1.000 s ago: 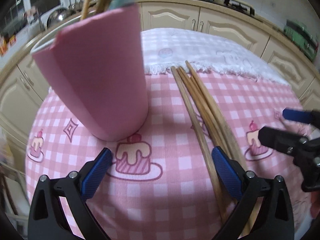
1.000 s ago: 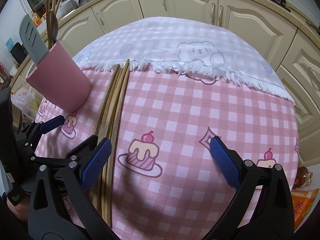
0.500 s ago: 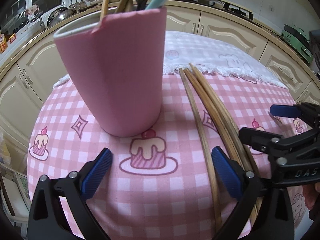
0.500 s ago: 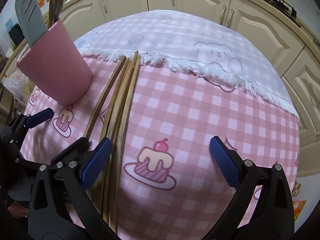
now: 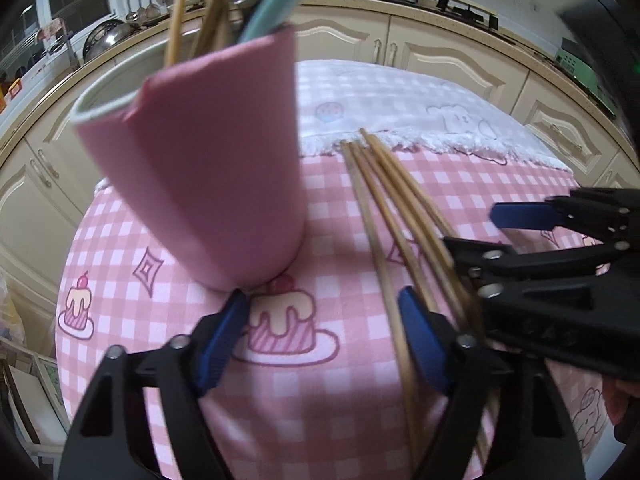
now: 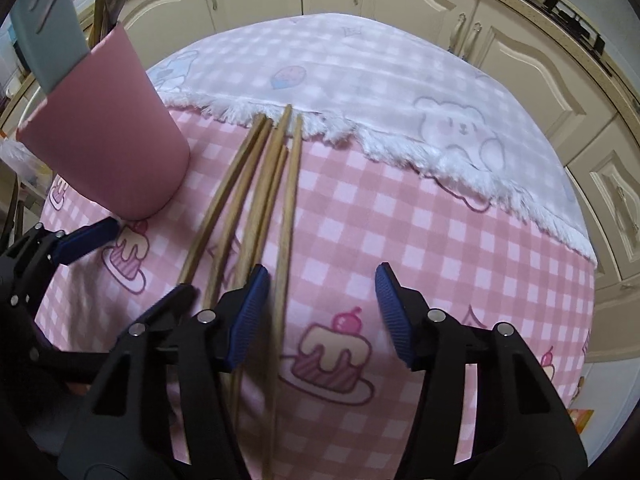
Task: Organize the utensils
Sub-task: 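Close the left tool on a chopstick while the right tool grasps another, then lift the chopsticks with both tools and carry them above the pink cup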
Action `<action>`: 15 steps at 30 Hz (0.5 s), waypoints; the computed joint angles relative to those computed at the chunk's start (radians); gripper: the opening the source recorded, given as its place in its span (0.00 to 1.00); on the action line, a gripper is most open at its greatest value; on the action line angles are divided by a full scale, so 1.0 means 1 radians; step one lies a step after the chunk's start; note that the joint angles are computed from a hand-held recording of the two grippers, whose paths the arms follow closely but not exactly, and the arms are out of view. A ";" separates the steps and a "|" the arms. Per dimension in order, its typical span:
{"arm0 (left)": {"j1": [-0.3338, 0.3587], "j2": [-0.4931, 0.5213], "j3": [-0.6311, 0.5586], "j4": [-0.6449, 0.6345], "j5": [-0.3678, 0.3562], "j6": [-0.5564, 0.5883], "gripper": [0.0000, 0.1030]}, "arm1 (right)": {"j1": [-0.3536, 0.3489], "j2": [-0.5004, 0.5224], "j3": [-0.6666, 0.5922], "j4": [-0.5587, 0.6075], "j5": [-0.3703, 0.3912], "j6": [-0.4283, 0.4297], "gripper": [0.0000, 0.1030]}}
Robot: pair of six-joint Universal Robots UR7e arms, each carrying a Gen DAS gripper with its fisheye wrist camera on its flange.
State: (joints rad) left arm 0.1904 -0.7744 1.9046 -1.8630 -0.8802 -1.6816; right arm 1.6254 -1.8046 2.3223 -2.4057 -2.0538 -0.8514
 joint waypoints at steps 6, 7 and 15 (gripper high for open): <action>0.017 0.016 -0.018 -0.080 0.002 0.118 0.06 | 0.019 0.004 0.003 0.018 0.011 -0.031 0.07; 0.018 0.014 -0.015 -0.094 -0.003 0.129 0.06 | 0.012 -0.005 0.003 0.026 0.019 -0.033 0.06; -0.036 -0.036 0.072 -0.189 -0.008 0.120 0.05 | -0.146 -0.136 -0.060 0.206 0.249 0.016 0.05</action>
State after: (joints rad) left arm 0.1540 -0.8100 1.9770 -2.0521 -0.8882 -1.5617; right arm 1.4792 -1.9402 2.2623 -2.1999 -1.8050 -0.8355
